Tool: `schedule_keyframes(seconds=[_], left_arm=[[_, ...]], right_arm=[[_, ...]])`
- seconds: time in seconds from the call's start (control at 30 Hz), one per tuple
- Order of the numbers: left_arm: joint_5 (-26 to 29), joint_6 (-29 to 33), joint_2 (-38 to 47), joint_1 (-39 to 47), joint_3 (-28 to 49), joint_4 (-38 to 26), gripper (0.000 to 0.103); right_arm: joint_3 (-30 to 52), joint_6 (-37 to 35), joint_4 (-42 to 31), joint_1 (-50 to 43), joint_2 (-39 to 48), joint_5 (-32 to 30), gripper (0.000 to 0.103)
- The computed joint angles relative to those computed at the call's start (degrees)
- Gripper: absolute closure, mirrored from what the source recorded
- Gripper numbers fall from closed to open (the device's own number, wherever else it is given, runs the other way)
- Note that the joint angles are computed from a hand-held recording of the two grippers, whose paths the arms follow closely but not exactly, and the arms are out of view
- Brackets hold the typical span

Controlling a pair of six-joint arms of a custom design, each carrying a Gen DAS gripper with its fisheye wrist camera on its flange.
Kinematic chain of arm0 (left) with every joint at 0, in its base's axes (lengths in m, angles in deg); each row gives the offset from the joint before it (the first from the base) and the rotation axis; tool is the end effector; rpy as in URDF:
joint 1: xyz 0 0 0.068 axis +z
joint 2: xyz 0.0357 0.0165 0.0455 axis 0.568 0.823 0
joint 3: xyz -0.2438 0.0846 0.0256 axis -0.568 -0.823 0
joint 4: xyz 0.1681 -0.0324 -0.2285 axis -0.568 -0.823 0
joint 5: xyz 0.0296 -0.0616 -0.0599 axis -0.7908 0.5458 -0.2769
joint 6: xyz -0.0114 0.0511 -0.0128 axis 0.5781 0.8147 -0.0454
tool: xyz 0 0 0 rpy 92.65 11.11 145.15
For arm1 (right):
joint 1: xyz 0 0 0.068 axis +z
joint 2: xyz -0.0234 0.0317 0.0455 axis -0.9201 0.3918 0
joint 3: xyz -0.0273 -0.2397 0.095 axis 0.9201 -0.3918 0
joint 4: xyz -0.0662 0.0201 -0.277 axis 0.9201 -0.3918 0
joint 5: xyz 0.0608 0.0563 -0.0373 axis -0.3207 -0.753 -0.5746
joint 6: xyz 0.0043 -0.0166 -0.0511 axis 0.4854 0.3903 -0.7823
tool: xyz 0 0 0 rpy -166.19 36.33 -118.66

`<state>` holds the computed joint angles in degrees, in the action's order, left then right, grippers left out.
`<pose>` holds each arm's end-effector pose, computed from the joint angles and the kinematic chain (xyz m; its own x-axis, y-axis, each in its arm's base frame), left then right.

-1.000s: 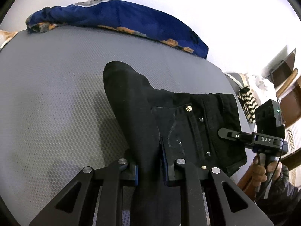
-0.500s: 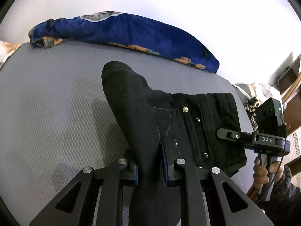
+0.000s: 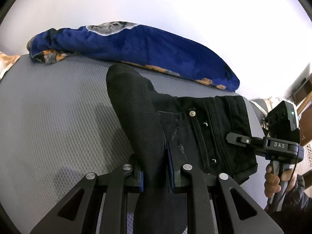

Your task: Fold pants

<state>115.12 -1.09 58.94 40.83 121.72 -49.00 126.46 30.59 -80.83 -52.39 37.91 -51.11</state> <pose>0.2414 0.0095 0.2831 -0.8511 -0.0325 -0.5241 0.1933 0.9086 -0.3702 0.2301 0.0803 0.2401 -0.9126 0.2581 -0.3171 -0.0597 0.6832 0.7278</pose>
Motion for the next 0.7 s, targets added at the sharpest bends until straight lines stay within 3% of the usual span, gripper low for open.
schedule_keyframes(seconds=[0.47,0.53,0.7], left_arm=[[-3.81,1.70,7.11,-0.10,-0.22,7.18,0.084],[-4.63,2.42,8.15,0.48,-1.20,8.09,0.082],[-5.46,1.83,9.39,1.73,-4.82,10.87,0.068]], right_arm=[[0.99,-1.29,2.97,-2.24,7.02,1.13,0.083],[0.58,-1.96,1.98,-2.66,7.77,2.92,0.080],[-0.09,-5.23,0.15,-0.16,7.93,10.77,0.061]])
